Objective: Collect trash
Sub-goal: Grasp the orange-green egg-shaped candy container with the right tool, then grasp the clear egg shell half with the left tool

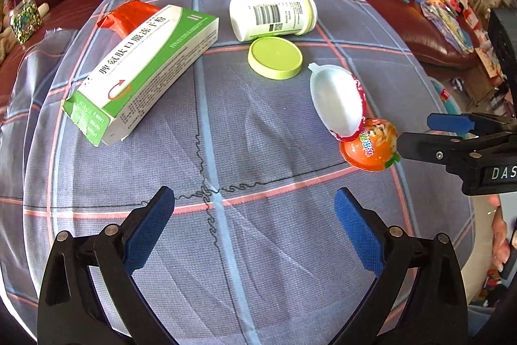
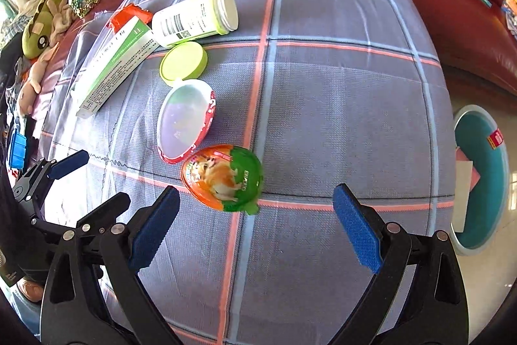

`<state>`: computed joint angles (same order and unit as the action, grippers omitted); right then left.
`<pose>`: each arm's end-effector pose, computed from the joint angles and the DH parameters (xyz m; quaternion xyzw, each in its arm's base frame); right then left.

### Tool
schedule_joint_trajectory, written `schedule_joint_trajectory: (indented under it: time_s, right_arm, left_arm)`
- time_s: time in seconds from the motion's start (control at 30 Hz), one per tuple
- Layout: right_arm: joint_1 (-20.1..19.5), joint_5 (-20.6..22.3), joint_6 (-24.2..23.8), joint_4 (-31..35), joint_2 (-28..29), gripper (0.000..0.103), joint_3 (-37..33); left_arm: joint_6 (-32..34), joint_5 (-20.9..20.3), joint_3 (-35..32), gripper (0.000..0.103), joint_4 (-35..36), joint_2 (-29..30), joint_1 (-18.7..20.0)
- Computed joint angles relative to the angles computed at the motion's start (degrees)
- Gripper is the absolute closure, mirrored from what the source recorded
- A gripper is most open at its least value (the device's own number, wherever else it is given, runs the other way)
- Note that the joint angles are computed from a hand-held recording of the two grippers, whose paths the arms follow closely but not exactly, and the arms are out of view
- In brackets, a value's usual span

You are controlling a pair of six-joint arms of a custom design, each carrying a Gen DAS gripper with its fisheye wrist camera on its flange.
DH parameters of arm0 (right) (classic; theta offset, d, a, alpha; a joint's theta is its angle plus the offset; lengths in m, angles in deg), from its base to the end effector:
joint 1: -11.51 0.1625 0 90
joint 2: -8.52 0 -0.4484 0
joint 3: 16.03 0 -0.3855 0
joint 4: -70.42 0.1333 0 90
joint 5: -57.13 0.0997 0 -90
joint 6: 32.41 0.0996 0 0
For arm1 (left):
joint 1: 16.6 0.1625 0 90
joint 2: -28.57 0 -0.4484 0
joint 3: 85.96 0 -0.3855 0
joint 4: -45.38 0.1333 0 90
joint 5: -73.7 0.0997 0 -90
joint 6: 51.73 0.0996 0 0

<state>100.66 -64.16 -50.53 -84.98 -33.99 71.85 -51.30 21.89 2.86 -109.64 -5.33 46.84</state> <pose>0.0708 -0.7253 0.1453 0.0960 -0.9446 0.1214 0.2895 -0.1412 -0.7183 0.0375 0.1917 0.9220 -0.1547 0.2986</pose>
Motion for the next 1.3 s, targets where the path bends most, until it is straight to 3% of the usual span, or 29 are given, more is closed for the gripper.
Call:
schedule_joint_trajectory:
  time_s: [0.43, 0.57, 0.7, 0.83, 1.13, 1.3]
  right_arm:
    - [1.82, -7.77, -10.86, 0.19, 6.61, 0.023, -4.78]
    - [2.04, -7.94, -12.38, -0.49, 6.57, 0.040, -4.60]
    - [1.03, -7.16, -9.09, 0.76, 4.96, 0.041, -3.83]
    - [-0.86, -2.91, -3.58, 1.78, 1.53, 0.041, -2.69]
    - [-3.00, -0.93, -0.80, -0.18, -2.55, 0.041, -1.22]
    - [-3.98, 0.66, -0.13, 0.10, -3.72, 0.041, -1.42]
  left_arm:
    - [-0.10, -1.53, 1.43, 0.004, -0.18, -2.08, 2.31]
    - [-0.66, -1.85, 1.04, 0.004, -0.17, -1.89, 2.38]
    - [0.02, -1.99, -0.10, 0.004, 0.36, -1.00, 1.96]
    - [1.15, -2.98, -2.06, 0.004, 1.23, 0.72, 1.23]
    - [3.37, -5.53, -10.79, 0.005, 3.53, 7.58, -0.76]
    - [3.66, -4.84, -15.04, 0.017, 5.09, 10.63, -1.42]
